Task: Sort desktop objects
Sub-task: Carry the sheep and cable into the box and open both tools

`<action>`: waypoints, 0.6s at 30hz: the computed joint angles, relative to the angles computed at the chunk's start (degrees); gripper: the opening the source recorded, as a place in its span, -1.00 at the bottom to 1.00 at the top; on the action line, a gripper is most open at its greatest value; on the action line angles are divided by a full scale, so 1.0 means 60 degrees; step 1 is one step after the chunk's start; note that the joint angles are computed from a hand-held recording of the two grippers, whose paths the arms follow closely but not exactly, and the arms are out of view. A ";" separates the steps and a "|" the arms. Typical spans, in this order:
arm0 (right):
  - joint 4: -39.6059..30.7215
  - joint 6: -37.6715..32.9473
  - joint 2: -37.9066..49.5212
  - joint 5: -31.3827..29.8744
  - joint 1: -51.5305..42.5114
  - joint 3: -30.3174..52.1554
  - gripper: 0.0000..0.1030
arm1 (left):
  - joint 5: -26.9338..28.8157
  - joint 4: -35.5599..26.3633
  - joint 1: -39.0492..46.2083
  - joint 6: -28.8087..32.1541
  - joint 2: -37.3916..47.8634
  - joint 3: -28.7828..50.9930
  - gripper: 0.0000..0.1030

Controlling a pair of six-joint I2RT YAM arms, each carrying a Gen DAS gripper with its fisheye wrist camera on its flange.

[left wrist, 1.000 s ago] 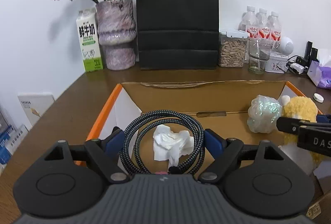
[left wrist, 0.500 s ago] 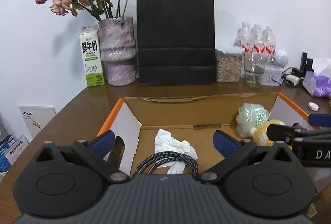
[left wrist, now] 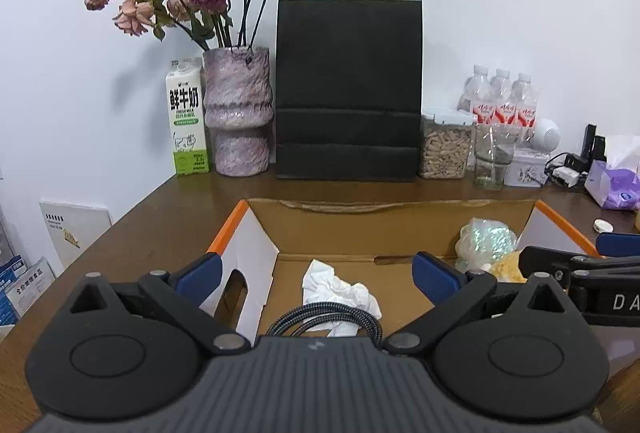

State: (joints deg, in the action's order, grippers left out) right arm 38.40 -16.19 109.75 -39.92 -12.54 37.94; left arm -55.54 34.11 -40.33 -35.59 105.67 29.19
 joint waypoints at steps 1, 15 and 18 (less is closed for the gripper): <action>0.0037 0.0010 -0.0066 -0.0071 -0.0025 -0.0052 0.97 | -0.0072 0.0059 -0.0052 0.0055 -0.0060 -0.0032 1.00; -0.0796 -0.0529 -0.3257 -0.1679 -0.0979 -0.1571 0.97 | -0.1383 -0.1830 -0.1482 -0.0366 -0.2946 -0.0777 1.00; -0.1385 -0.0832 -0.4170 -0.2306 -0.1530 -0.1949 0.97 | -0.1893 -0.3123 -0.2191 -0.1165 -0.3814 -0.0918 1.00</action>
State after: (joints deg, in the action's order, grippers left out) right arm 30.09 -21.19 84.74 -53.76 -21.72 26.24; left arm -66.90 15.37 -53.48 -42.58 82.79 23.68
